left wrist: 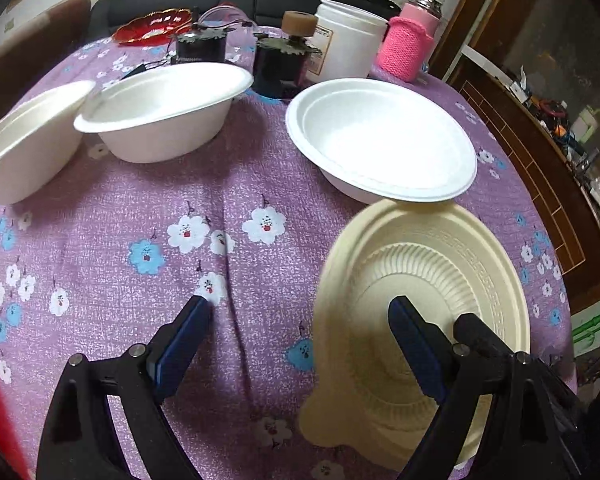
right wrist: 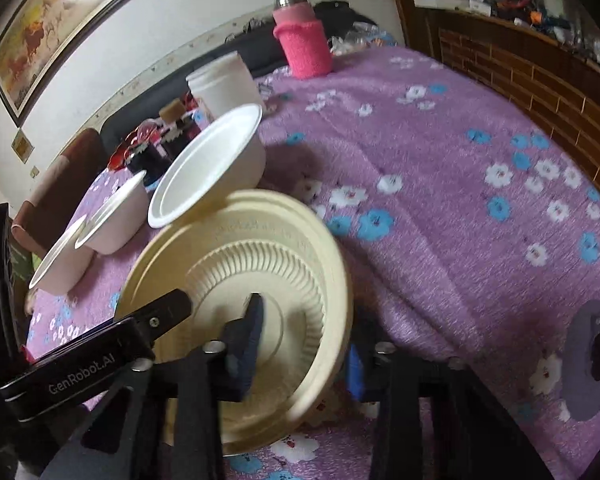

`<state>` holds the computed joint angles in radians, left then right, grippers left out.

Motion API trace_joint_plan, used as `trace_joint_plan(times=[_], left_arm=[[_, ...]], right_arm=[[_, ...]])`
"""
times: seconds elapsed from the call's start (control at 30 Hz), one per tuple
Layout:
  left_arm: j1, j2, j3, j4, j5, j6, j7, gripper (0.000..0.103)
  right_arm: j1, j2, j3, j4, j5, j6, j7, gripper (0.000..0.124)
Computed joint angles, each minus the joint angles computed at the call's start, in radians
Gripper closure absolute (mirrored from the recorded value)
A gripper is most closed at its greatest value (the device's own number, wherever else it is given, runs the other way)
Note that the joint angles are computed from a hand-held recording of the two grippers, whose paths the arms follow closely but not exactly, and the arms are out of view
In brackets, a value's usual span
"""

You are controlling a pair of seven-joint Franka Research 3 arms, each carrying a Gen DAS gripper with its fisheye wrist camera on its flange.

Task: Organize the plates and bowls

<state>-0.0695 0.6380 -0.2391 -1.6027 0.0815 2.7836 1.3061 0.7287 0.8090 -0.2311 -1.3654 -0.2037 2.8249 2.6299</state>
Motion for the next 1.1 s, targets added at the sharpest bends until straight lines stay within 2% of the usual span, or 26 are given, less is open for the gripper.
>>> trace_joint_plan(times=[0.1, 0.13, 0.17, 0.2, 0.27, 0.43, 0.57, 0.67, 0.73, 0.9, 0.97, 1.07, 1.1], left_arm=[[0.020, -0.001, -0.028, 0.002, -0.016, -0.020, 0.034, 0.020], [0.023, -0.004, -0.034, -0.001, -0.018, -0.022, 0.049, 0.032], [0.012, -0.010, -0.023, -0.006, -0.008, -0.020, 0.051, 0.053], [0.014, -0.011, -0.030, -0.006, -0.009, -0.027, 0.070, 0.065], [-0.011, -0.022, 0.001, -0.015, 0.010, -0.035, 0.048, 0.066], [0.011, -0.076, -0.001, -0.093, -0.013, 0.000, 0.028, 0.069], [0.007, -0.163, 0.028, -0.201, 0.016, 0.084, -0.011, 0.069], [0.027, -0.224, 0.024, -0.281, 0.020, 0.140, -0.019, 0.069], [0.027, -0.264, 0.037, -0.333, 0.035, 0.171, -0.035, 0.069], [0.005, -0.355, 0.098, -0.456, 0.117, 0.248, -0.106, 0.068], [0.028, -0.388, 0.090, -0.501, 0.118, 0.277, -0.109, 0.068], [0.102, -0.435, 0.038, -0.565, 0.062, 0.315, -0.066, 0.068], [0.143, -0.453, 0.005, -0.589, 0.022, 0.330, -0.033, 0.068]], right_arm=[[0.001, 0.000, -0.001, -0.002, 0.000, 0.003, -0.001, 0.104], [0.000, -0.002, 0.003, -0.006, 0.001, 0.016, -0.005, 0.106], [-0.003, -0.002, 0.009, -0.006, 0.003, 0.024, -0.013, 0.106], [-0.005, 0.001, 0.014, -0.004, 0.008, 0.034, -0.026, 0.107], [0.032, 0.006, -0.029, 0.005, -0.016, 0.012, -0.003, 0.107], [0.050, -0.002, -0.047, -0.023, -0.031, 0.111, -0.010, 0.107], [0.077, -0.001, -0.071, -0.041, -0.017, 0.209, -0.048, 0.108], [0.092, -0.001, -0.081, -0.053, 0.009, 0.259, -0.084, 0.108], [0.090, 0.006, -0.063, -0.048, 0.020, 0.312, -0.129, 0.108], [0.081, 0.021, -0.010, -0.019, 0.057, 0.325, -0.230, 0.108], [0.068, 0.018, 0.026, -0.016, 0.077, 0.336, -0.269, 0.108], [0.125, 0.014, -0.014, -0.009, 0.101, 0.336, -0.293, 0.108], [0.150, 0.016, -0.036, -0.001, 0.108, 0.327, -0.299, 0.107]])
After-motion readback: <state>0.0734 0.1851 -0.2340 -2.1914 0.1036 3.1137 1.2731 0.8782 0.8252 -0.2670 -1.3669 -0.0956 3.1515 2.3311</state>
